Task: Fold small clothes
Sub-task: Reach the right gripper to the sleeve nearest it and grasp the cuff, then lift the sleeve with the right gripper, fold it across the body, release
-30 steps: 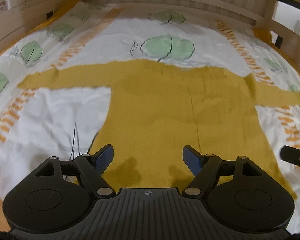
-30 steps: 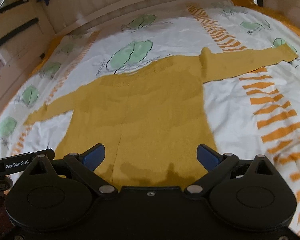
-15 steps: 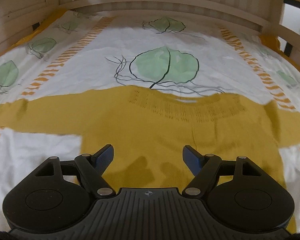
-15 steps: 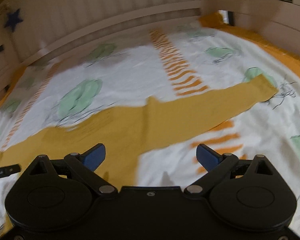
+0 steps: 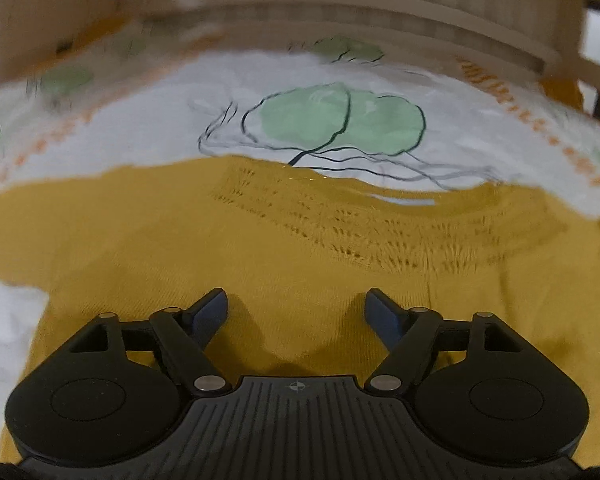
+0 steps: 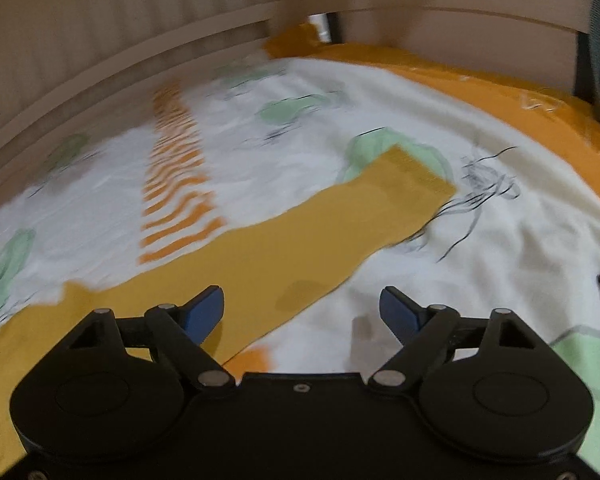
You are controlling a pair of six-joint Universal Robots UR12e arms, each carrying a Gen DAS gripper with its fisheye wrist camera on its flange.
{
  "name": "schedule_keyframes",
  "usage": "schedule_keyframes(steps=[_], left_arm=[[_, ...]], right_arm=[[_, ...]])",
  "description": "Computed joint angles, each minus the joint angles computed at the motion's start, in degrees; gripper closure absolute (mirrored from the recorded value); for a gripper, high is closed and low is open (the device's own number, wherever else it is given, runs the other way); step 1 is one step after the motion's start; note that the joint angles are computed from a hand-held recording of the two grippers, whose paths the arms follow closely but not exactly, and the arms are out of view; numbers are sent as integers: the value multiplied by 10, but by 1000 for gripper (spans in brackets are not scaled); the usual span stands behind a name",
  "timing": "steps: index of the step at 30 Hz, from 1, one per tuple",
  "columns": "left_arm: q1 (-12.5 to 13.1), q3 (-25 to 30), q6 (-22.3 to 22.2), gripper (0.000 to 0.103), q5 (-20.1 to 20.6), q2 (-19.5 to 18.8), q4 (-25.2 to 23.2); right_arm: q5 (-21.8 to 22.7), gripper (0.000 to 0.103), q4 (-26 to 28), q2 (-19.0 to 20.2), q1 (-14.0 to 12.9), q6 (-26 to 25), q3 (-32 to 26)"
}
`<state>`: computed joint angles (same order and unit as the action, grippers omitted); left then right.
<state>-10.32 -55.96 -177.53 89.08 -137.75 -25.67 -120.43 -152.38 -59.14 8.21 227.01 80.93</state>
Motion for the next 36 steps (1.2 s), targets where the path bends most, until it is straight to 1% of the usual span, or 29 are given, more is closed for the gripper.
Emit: schedule_keyframes(steps=[2, 3, 5, 8, 10, 13, 18, 19, 20, 21, 22, 23, 25, 27, 31, 34, 36], left_arm=[[-5, -5, 16, 25, 20, 1, 13], [-5, -7, 16, 24, 23, 1, 17], [-4, -10, 3, 19, 20, 2, 21], [-2, -12, -9, 15, 18, 2, 19], [-4, -9, -7, 15, 25, 0, 18], [-6, -5, -5, 14, 29, -4, 17], [-4, -3, -13, 13, 21, -5, 13], [-4, -3, -12, 13, 20, -5, 14], [-4, -3, -12, 13, 20, -5, 14], [-4, -3, -13, 13, 19, -6, 14], [-3, -3, -14, 13, 19, -6, 14], [-3, -2, -14, 13, 18, -6, 13], [-3, -1, -14, 13, 18, -7, 13], [-4, -1, -14, 13, 18, -7, 13], [-3, 1, -15, 13, 17, -8, 10], [-3, 3, -15, 13, 16, -8, 7], [-2, 5, -17, 13, 12, -8, 3]], right_arm=[[0, 16, 0, -1, -12, 16, 6], [-1, 17, 1, -1, -17, 24, 8], [-4, 16, 6, 0, -26, 37, 9], [-4, 17, 17, 3, -39, 51, 9], [-6, 17, 27, 5, -47, 66, 8], [-2, 15, 22, 7, -58, 91, 11], [-4, 16, 11, 16, -66, 99, 5], [-6, 24, 11, 17, -66, 98, 3], [-7, 40, 17, 18, -66, 97, -1], [-11, 49, 31, 19, -66, 97, -7], [-13, 76, 43, 20, -67, 99, -11], [-5, 88, 33, 18, -68, 95, -8], [16, 88, -5, 10, -71, 99, 4], [16, 89, -31, 4, -68, 93, 8], [11, 89, -74, -5, -56, 22, -5], [22, 89, -114, -8, -45, -38, -29], [39, 89, -135, -7, -35, -79, -52]])
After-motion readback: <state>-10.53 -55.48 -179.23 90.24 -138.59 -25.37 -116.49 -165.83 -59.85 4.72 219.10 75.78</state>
